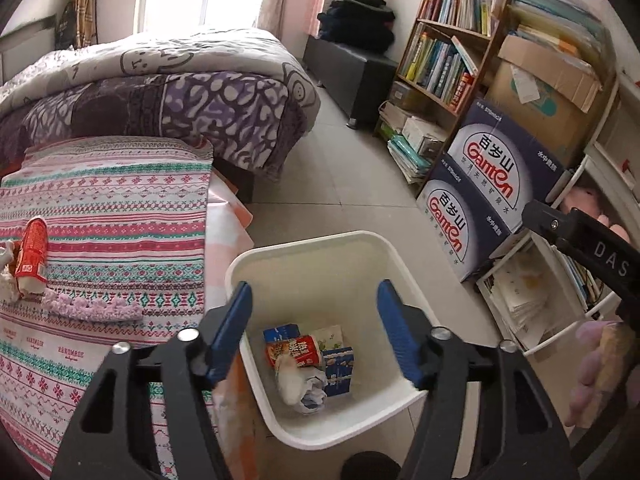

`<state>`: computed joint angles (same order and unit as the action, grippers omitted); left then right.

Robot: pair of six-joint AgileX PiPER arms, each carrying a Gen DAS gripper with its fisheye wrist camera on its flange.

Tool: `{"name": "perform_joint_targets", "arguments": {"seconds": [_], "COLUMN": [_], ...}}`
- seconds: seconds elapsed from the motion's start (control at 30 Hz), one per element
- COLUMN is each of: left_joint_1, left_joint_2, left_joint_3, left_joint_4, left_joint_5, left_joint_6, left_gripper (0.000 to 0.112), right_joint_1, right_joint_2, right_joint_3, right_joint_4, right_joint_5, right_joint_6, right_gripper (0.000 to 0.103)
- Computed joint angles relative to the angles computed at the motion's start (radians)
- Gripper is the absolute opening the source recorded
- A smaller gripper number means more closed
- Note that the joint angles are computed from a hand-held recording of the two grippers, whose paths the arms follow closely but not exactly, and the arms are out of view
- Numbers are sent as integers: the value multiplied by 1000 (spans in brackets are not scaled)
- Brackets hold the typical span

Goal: Collect trash
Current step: 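Lower the white wrapper into the bin and open the left tool, then reach to the bed and grasp a pink crocheted strip with the right tool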

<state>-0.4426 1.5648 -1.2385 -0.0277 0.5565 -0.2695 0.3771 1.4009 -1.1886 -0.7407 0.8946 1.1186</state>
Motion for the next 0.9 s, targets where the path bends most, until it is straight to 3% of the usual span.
{"name": "perform_joint_targets", "arguments": {"seconds": [0.47,0.9], "left_joint_1": [113,299], "left_joint_2": [-51,-84], "left_joint_3": [54,116], "left_joint_4": [102,147], "left_joint_5": [65,122], "left_joint_6": [-49,17], "left_gripper": [73,77], "right_joint_1": [117,276], "right_joint_2": [104,312], "right_joint_3": [-109,-304], "right_joint_4": [21,30], "right_joint_5": [35,79], "right_joint_6": [4,-99], "right_gripper": [96,96]}}
